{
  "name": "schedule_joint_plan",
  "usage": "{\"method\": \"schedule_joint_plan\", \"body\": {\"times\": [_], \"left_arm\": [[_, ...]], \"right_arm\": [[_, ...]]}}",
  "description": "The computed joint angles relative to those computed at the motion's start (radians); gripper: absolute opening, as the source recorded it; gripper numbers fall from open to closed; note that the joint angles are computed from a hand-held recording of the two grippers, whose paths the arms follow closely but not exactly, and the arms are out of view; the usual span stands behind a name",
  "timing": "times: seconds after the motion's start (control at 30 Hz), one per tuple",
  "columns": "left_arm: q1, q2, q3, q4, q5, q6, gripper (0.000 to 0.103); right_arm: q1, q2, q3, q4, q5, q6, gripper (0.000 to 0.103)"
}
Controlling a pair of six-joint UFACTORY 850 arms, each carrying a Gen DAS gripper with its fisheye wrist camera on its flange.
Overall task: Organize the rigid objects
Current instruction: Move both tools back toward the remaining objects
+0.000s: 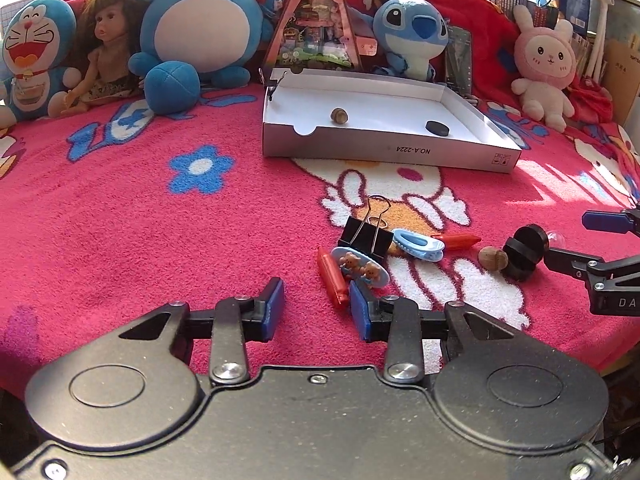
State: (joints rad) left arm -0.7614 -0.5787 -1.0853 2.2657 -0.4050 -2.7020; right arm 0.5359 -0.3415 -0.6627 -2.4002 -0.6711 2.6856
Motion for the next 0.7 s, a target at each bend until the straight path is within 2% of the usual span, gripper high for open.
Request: {"method": "schedule_joint_plan", "body": {"times": [0.33, 0.7], "left_arm": [[-0.004, -0.013, -0.01, -0.099, -0.044, 0.081, 0.035], [-0.006, -0.02, -0.015, -0.128, -0.064, 0.106, 0.035]], "right_arm": [[-0.003, -0.034, -0.035, 0.146, -0.023, -0.078, 0.089], [0.02, -0.047, -0.047, 0.081, -0.024, -0.074, 0.089]]}}
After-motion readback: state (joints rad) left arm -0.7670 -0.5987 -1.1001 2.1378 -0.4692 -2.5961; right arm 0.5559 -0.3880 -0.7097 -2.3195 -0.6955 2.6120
